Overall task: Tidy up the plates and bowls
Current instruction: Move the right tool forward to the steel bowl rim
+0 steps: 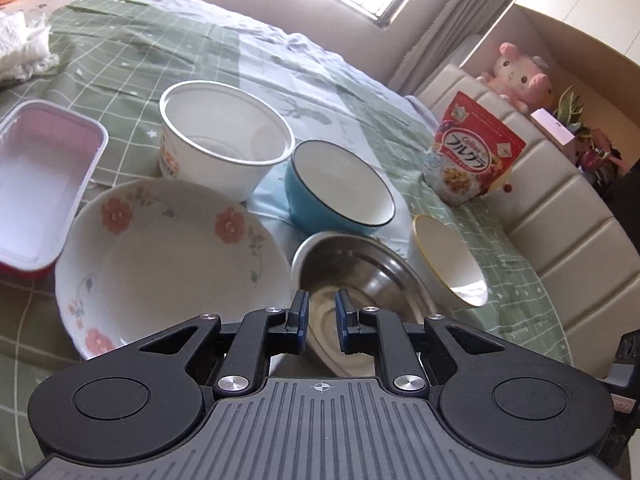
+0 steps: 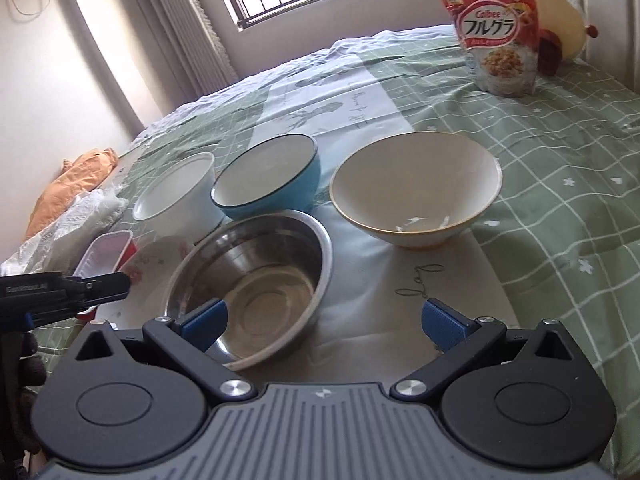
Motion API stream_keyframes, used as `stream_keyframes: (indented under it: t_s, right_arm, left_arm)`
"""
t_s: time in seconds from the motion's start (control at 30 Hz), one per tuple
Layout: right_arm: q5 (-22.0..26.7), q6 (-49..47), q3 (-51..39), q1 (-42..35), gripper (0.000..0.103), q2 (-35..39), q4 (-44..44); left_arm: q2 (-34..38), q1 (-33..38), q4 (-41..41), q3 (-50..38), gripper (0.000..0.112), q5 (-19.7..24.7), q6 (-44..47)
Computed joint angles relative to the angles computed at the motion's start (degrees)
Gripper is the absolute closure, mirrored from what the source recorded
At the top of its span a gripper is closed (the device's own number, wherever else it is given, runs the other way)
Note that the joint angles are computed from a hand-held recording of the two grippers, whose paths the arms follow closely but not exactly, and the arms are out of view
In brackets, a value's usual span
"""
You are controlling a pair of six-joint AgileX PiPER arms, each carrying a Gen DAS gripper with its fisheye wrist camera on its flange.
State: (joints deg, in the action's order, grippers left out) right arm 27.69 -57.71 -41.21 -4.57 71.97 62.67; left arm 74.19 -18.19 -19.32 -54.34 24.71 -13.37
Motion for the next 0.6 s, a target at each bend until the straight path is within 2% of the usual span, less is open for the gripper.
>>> stream_keyframes:
  t_s: [0.07, 0.17, 0.23, 0.33, 0.47, 0.6]
  right_arm:
    - [2.28, -1.33, -3.60, 0.14, 0.000, 4.94, 1.61]
    - [5.96, -4.87, -8.20, -0.55, 0.000, 11.43, 4.43]
    - [8.36, -8.90, -10.67, -1.11, 0.001, 14.75, 6.35]
    - [10.98, -11.18, -14.20, -0.86, 0.008, 18.26, 5.08]
    - [12.35, -6.78, -19.29, 0.00, 0.020, 23.01, 0.38]
    - [18.41, 5.25, -25.50, -0.85, 0.027, 28.03, -5.77]
  left_arm:
    - [2.65, 0.58, -0.58, -1.28, 0.097, -1.26, 1.79]
    - [6.40, 2.62, -9.49, -3.16, 0.096, -1.33, 12.33]
    - [9.76, 3.77, -12.38, -5.91, 0.096, -0.24, 16.59]
    - [14.24, 5.38, -17.43, -9.86, 0.096, 2.05, 23.63]
    - [20.04, 6.42, -15.25, -17.42, 0.096, 7.90, 26.23]
    - [23.04, 7.78, -14.51, -22.13, 0.096, 13.69, 26.95]
